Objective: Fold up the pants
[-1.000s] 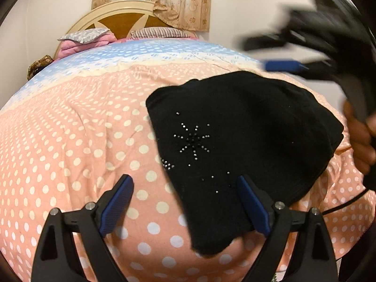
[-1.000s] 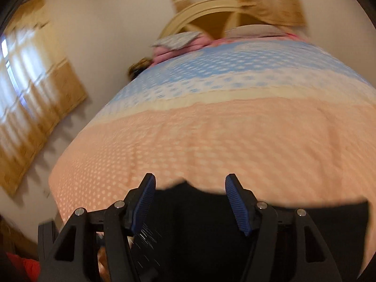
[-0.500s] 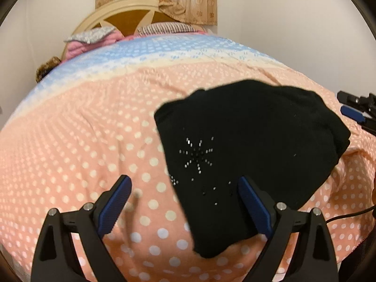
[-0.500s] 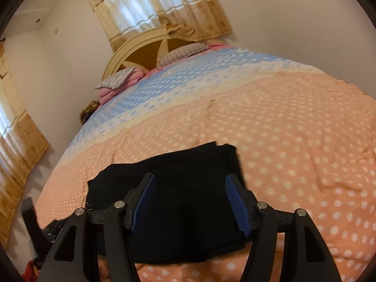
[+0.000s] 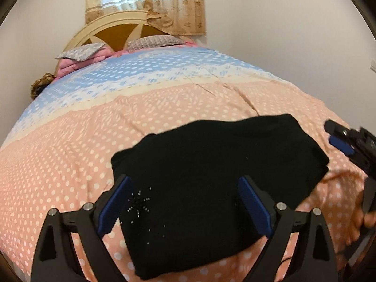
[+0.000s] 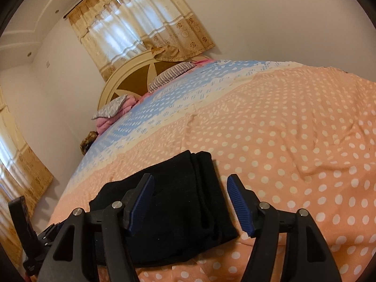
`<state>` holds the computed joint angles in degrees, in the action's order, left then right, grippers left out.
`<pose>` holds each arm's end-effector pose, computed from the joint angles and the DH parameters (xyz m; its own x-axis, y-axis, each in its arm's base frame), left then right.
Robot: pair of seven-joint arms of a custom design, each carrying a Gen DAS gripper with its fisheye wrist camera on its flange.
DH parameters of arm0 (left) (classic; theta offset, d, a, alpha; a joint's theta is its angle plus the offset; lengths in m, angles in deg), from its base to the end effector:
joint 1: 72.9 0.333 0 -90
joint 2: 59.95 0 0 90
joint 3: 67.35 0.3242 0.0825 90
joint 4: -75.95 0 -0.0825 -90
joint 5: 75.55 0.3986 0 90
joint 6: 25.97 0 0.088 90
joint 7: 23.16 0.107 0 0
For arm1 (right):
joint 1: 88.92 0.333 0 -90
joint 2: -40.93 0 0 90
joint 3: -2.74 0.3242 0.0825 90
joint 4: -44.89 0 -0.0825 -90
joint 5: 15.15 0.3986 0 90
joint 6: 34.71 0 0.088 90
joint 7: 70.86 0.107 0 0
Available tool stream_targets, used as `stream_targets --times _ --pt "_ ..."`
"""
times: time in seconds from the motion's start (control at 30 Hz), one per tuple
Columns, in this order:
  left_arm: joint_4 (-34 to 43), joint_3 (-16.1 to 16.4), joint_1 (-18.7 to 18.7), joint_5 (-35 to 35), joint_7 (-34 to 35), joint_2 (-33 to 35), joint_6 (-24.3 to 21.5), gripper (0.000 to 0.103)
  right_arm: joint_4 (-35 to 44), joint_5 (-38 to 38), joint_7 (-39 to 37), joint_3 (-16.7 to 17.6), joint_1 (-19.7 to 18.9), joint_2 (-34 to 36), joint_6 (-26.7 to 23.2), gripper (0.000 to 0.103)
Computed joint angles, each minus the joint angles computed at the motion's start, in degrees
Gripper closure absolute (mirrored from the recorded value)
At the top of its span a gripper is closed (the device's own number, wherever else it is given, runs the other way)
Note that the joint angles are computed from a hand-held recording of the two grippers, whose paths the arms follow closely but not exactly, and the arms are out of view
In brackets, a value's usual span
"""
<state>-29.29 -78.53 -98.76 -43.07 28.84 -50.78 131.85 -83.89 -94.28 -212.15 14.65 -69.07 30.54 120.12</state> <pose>0.5217 -0.4117 0.5298 -0.3950 -0.9186 -0.0127 -0.6178 0.2759 -0.7363 0.4347 0.3133 0.4882 -0.2423 -0.8457 -0.4754 -0.4242 0.5330 -0.7321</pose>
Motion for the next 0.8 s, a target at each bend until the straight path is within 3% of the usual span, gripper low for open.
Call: stream_targets --times 0.17,0.37,0.5,0.8 --pt "-0.69 0.86 -0.93 6.33 -6.04 -0.7 -2.71 0.004 0.31 3.71 -3.11 -0.04 0.46 1.05 -1.34 0.034" --pt "-0.97 0.08 0.05 10.35 -12.27 -1.69 -4.59 0.003 -0.12 -1.01 2.45 0.24 0.28 0.63 -1.58 0.034" --pt "-1.71 -0.09 0.73 13.41 -14.28 -2.18 -5.66 0.001 0.63 1.94 -1.82 0.14 1.2 1.4 -3.02 0.034" --pt "-2.09 -0.26 3.61 4.46 -10.59 -0.95 -3.0 0.001 -0.56 6.38 -2.91 -1.57 0.01 2.17 2.49 0.032"
